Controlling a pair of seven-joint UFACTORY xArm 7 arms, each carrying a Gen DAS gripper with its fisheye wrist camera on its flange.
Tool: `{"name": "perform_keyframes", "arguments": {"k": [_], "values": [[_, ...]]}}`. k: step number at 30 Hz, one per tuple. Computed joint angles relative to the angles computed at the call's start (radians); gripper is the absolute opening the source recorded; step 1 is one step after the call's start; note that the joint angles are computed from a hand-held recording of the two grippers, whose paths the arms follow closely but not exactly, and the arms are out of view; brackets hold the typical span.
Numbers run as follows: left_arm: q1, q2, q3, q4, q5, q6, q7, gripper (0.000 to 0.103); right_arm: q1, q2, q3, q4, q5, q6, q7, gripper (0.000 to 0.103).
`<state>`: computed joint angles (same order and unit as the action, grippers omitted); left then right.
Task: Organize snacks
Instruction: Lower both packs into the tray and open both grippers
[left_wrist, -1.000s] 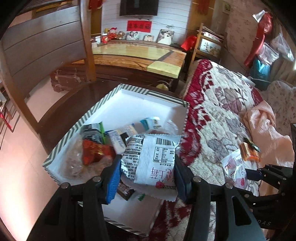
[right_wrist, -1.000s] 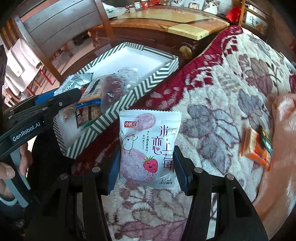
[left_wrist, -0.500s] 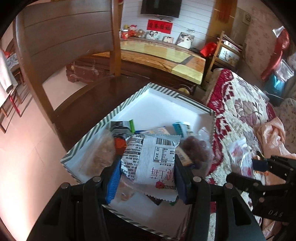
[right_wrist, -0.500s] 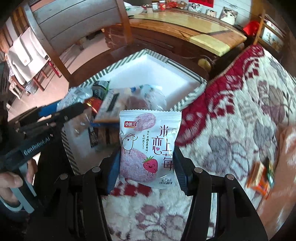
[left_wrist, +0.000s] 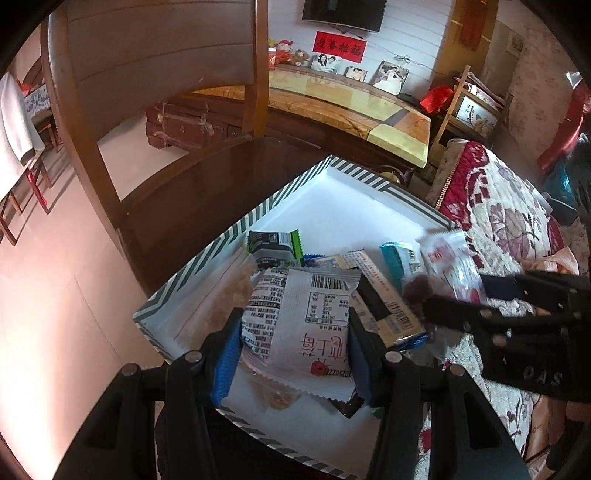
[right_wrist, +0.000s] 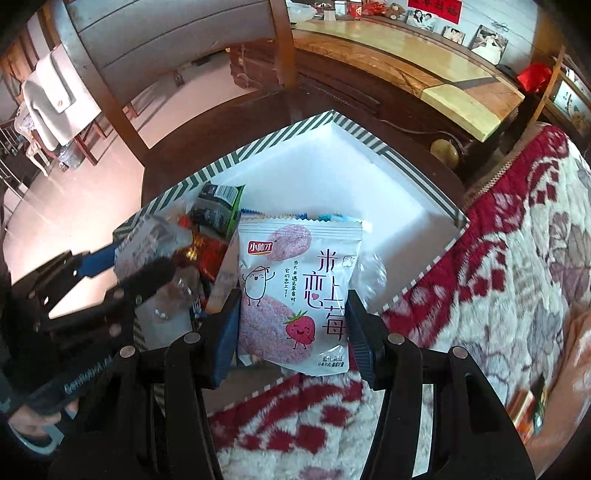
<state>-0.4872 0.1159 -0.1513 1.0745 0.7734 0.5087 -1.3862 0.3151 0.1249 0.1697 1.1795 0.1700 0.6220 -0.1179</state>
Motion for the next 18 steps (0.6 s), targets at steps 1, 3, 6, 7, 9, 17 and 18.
{"name": "perform_keyframes", "arguments": {"k": [1, 3, 6, 7, 9, 17, 18], "values": [[0.001, 0.002, 0.001, -0.001, -0.004, -0.002, 0.000, 0.055, 0.001, 0.015, 0.000, 0.016, -0.006, 0.003, -0.001, 0.053], [0.004, 0.006, 0.002, 0.001, -0.017, -0.003, 0.010, 0.055, 0.007, 0.051, -0.003, 0.054, -0.030, 0.011, 0.016, 0.053], [0.005, 0.016, 0.003, 0.004, -0.036, -0.004, 0.027, 0.055, 0.009, 0.096, -0.004, 0.101, -0.044, 0.025, 0.029, 0.053], [0.005, 0.019, 0.004, 0.005, -0.042, -0.004, 0.030, 0.055, 0.009, 0.113, -0.003, 0.117, -0.046, 0.033, 0.030, 0.053], [0.003, 0.025, 0.008, 0.009, -0.049, -0.003, 0.035, 0.055, 0.013, 0.137, -0.002, 0.140, -0.054, 0.039, 0.033, 0.053], [-0.001, 0.049, 0.017, 0.031, -0.107, 0.016, 0.074, 0.060, 0.025, 0.188, -0.006, 0.191, -0.096, 0.048, 0.064, 0.054], [-0.001, 0.048, 0.018, 0.029, -0.116, 0.016, 0.074, 0.065, 0.021, 0.187, -0.003, 0.190, -0.085, 0.048, 0.060, 0.054]]}}
